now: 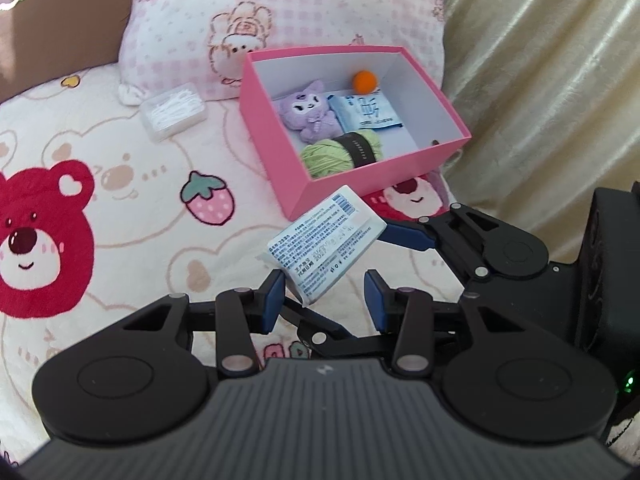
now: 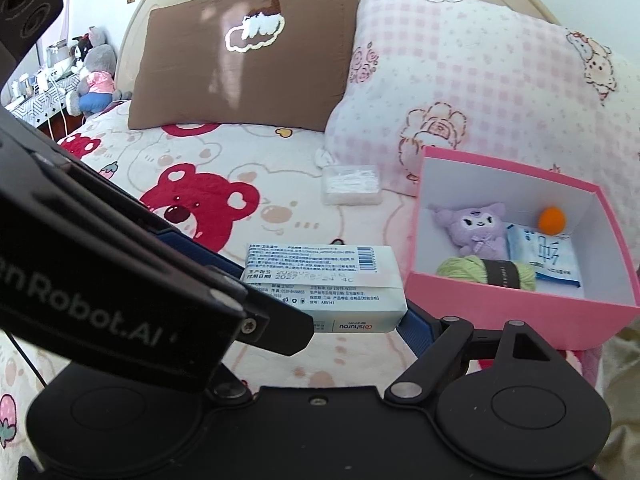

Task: Organize objects
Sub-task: 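Lower the medicine box into the pink box beside the yarn ball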

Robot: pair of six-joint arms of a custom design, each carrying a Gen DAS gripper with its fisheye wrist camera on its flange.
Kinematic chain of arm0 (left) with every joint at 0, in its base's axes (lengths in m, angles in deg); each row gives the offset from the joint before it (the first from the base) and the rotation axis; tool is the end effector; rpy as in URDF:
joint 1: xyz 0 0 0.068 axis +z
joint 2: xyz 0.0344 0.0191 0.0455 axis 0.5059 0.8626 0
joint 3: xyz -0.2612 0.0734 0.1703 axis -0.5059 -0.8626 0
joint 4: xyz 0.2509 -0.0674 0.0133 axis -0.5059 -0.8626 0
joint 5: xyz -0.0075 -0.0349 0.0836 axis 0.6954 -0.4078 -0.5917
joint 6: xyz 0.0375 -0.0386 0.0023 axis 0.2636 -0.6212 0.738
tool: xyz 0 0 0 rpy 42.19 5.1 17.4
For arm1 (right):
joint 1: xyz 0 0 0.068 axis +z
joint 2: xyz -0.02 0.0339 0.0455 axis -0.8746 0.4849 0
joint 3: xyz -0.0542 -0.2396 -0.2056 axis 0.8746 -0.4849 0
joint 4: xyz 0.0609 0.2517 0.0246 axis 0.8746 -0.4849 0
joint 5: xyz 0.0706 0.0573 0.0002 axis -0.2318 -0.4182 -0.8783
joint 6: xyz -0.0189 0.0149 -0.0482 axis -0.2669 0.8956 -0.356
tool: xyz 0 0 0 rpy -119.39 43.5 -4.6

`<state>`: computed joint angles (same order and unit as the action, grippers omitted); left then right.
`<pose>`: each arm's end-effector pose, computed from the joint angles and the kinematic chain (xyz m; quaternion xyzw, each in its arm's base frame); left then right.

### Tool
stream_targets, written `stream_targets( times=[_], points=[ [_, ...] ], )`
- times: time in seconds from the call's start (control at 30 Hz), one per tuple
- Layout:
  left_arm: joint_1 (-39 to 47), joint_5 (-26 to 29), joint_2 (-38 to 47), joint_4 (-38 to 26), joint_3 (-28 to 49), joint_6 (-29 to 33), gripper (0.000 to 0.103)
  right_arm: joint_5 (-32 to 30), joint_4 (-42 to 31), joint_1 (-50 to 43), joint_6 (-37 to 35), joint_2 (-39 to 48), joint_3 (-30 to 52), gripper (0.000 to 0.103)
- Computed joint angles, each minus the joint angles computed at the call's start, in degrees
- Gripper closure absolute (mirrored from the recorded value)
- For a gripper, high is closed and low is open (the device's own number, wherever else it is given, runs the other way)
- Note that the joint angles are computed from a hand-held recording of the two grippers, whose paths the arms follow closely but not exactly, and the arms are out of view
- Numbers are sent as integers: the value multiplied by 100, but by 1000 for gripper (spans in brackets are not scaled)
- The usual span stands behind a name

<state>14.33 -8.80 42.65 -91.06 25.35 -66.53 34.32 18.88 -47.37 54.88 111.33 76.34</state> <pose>0.2360 -0.0775 0.2664 0.0661 0.9432 -0.1950 0.2607 0.2035 0.0541 0.2082 -0.1950 0.9003 0.0808 0.3808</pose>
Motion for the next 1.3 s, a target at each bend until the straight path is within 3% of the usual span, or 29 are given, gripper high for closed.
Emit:
stream_targets(
  times=[0.5, 1.03, 1.3],
  points=[
    [-411, 443, 560, -2, 728, -166, 62, -161, -164, -952, -417, -259, 64, 20],
    [-905, 170, 1634, 224, 1732, -279, 62, -378, 458, -1917, -1067, 275, 259, 21],
    [-902, 782, 2682, 333, 2561, -570, 62, -462, 811, -2508, -1435, 861, 384, 21]
  ],
)
